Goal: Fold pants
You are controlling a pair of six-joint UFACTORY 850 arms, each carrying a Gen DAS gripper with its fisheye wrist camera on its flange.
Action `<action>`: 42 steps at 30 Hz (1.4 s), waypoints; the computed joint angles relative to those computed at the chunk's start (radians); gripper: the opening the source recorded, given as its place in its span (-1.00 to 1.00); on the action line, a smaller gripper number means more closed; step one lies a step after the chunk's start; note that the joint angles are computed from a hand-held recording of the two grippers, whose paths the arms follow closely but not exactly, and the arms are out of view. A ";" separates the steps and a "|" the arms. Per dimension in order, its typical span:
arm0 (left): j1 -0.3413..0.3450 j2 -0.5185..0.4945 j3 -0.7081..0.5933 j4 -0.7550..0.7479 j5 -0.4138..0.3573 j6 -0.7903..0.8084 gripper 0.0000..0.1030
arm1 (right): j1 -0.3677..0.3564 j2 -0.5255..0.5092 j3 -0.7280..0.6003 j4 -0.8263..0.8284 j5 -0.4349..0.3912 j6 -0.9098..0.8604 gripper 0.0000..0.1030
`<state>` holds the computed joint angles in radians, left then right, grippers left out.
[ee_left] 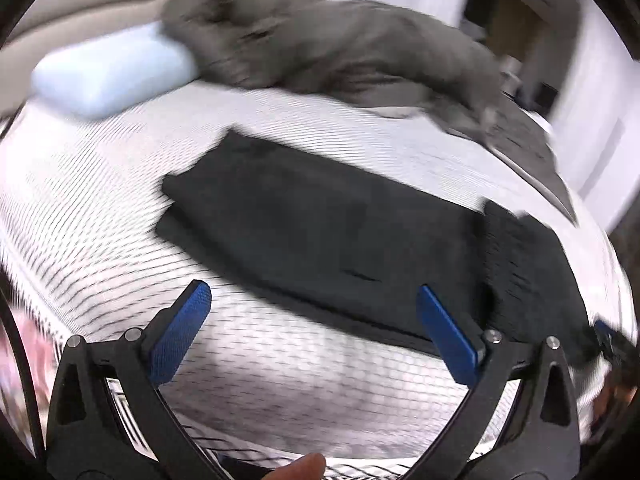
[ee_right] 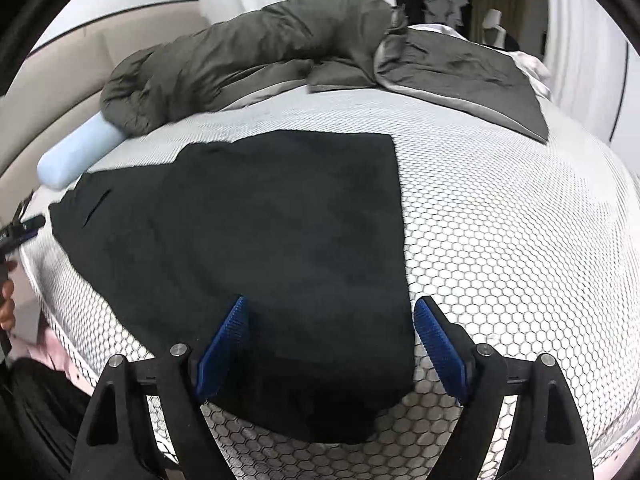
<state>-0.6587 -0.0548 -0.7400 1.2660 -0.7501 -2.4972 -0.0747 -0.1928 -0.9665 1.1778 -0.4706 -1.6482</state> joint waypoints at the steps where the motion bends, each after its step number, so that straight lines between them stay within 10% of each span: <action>1: 0.019 0.017 0.028 0.012 0.028 -0.042 0.98 | -0.008 0.001 0.001 0.015 -0.006 -0.013 0.67; 7: 0.162 0.059 0.146 0.274 0.219 -0.438 0.84 | 0.013 0.019 0.006 0.034 -0.014 -0.059 0.67; 10: 0.207 0.048 0.125 0.211 0.215 -0.362 0.26 | 0.028 0.016 0.005 0.021 -0.003 -0.061 0.67; 12: 0.243 0.044 0.116 0.222 0.230 -0.373 -0.68 | 0.037 0.011 0.000 0.012 0.001 -0.060 0.67; 13: 0.260 0.044 0.122 0.278 0.243 -0.413 -0.78 | 0.038 0.012 0.002 0.015 0.001 -0.066 0.67; 23: 0.065 -0.049 -0.195 0.333 0.087 0.047 -0.97 | 0.040 0.021 0.012 0.013 0.001 -0.064 0.67; 31: -0.037 -0.245 -0.514 0.380 0.239 0.327 -0.93 | 0.022 0.008 -0.001 -0.021 0.016 0.002 0.67; 34: -0.030 -0.237 -0.468 0.300 0.216 0.287 -0.36 | 0.010 0.016 0.004 -0.021 0.011 -0.001 0.67; 36: -0.024 -0.222 -0.412 0.290 0.160 0.205 0.38 | 0.002 0.023 0.010 -0.009 0.002 -0.019 0.67; 42: 0.058 -0.096 -0.144 0.181 0.087 -0.043 0.52 | 0.006 0.037 0.021 -0.010 0.002 -0.026 0.67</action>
<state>-0.6010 -0.1510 -0.8843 1.4468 -0.6627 -2.5404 -0.0690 -0.1556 -0.9450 1.1682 -0.4681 -1.6746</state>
